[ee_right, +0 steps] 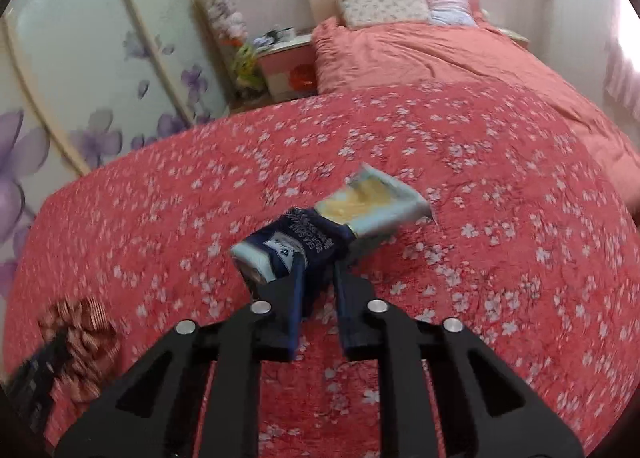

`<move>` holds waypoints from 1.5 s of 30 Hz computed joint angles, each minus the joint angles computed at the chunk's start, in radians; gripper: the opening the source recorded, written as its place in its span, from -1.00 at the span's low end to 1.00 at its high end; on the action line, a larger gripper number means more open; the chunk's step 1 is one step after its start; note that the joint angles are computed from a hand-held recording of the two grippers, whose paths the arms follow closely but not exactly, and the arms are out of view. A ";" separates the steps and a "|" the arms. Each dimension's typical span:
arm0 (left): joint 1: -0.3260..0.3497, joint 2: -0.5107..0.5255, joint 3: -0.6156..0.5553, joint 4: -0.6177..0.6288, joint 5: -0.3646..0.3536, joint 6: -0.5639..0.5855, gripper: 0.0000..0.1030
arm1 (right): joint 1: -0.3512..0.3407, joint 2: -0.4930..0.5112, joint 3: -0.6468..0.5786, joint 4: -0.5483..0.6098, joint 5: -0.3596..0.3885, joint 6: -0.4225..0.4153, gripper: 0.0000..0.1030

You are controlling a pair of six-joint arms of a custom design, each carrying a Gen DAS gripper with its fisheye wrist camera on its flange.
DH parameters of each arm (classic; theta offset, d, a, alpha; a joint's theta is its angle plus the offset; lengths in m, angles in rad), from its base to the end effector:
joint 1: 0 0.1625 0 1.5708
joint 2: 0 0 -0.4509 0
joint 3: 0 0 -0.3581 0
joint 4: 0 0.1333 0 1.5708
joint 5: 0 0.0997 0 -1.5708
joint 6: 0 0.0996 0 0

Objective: Collect trash
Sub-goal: 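Carry the scrunchie and snack wrapper with both grippers over the orange basket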

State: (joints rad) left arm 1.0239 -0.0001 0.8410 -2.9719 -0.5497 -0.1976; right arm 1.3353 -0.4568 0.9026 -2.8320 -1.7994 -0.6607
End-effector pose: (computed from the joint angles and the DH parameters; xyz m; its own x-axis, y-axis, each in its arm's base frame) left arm -0.2306 -0.7983 -0.0954 -0.7551 -0.2551 -0.6040 0.2981 0.6869 -0.6628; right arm -0.0946 -0.8687 0.2131 -0.8156 -0.1030 0.5694 -0.4313 0.7643 -0.4795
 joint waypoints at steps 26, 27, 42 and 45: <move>-0.012 0.057 -0.109 0.064 -0.079 -0.017 -0.71 | -0.081 -0.112 0.081 -0.003 0.005 -0.041 -0.88; -0.014 0.061 -0.113 0.056 -0.083 -0.008 -0.71 | -0.084 -0.122 0.099 -0.020 0.011 -0.052 -0.90; -0.102 0.129 -0.222 0.032 -0.128 0.091 -0.71 | -0.147 -0.344 0.394 -0.237 0.154 -0.143 -0.90; -0.128 0.154 -0.265 0.045 -0.146 0.113 -0.71 | -0.166 -0.389 0.444 -0.265 0.191 -0.140 -0.90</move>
State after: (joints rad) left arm 0.8955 0.1539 0.5763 -2.9266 -0.6957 -0.0846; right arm 1.1688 -0.8460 1.3461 -3.0967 -1.6088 -0.8010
